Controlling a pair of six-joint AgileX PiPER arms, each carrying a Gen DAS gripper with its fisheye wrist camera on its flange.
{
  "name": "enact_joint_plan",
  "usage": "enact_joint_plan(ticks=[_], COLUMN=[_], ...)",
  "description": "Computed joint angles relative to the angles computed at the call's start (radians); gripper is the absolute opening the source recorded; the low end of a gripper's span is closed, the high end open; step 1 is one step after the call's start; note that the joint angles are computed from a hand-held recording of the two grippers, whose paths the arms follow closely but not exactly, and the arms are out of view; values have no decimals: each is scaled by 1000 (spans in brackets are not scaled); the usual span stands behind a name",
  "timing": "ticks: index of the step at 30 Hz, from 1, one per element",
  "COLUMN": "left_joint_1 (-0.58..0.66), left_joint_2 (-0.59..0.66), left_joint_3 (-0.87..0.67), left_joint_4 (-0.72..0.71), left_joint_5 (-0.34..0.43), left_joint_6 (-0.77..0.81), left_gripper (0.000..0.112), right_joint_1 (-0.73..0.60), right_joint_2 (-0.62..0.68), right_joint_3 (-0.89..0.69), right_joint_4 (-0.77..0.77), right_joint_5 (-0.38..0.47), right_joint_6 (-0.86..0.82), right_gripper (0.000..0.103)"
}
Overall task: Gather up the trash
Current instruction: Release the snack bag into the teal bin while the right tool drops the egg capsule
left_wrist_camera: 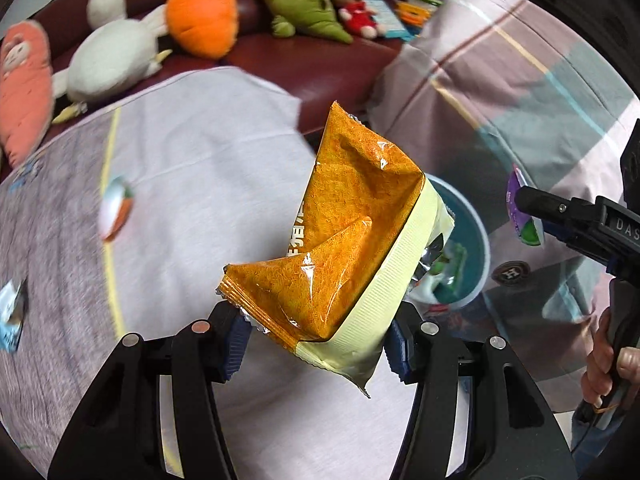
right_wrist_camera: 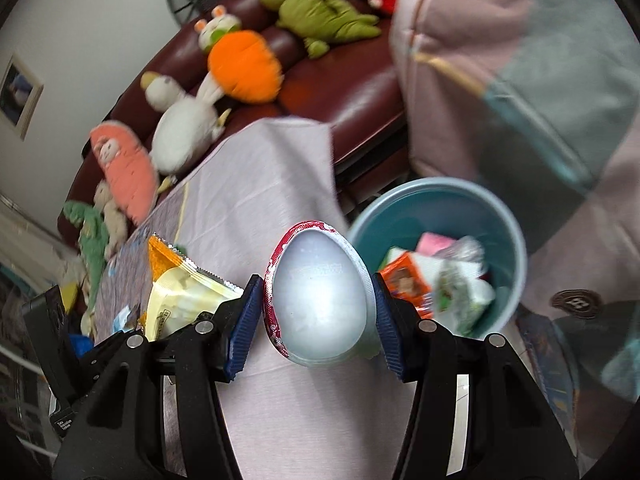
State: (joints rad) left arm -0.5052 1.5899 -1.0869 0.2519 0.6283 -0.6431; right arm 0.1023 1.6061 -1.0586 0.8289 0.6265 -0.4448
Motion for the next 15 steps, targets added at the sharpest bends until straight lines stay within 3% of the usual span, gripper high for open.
enact_joint_plan(ticks=[8,15], left_joint_1=[-63,-82], left_joint_2=[182,297], left_joint_3=[-189,-314], left_joint_4=[-47,-81], left_joint_5=[33,63], left_joint_6=[59,108], left_gripper=[58,58], right_joint_1=[-146,-189], right_joint_2=[18,65], right_joint_3=[-7,-45], right_joint_4=[34,38], right_joint_5=[40,58], right_joint_6=[-74,-93], right_gripper=[52,52])
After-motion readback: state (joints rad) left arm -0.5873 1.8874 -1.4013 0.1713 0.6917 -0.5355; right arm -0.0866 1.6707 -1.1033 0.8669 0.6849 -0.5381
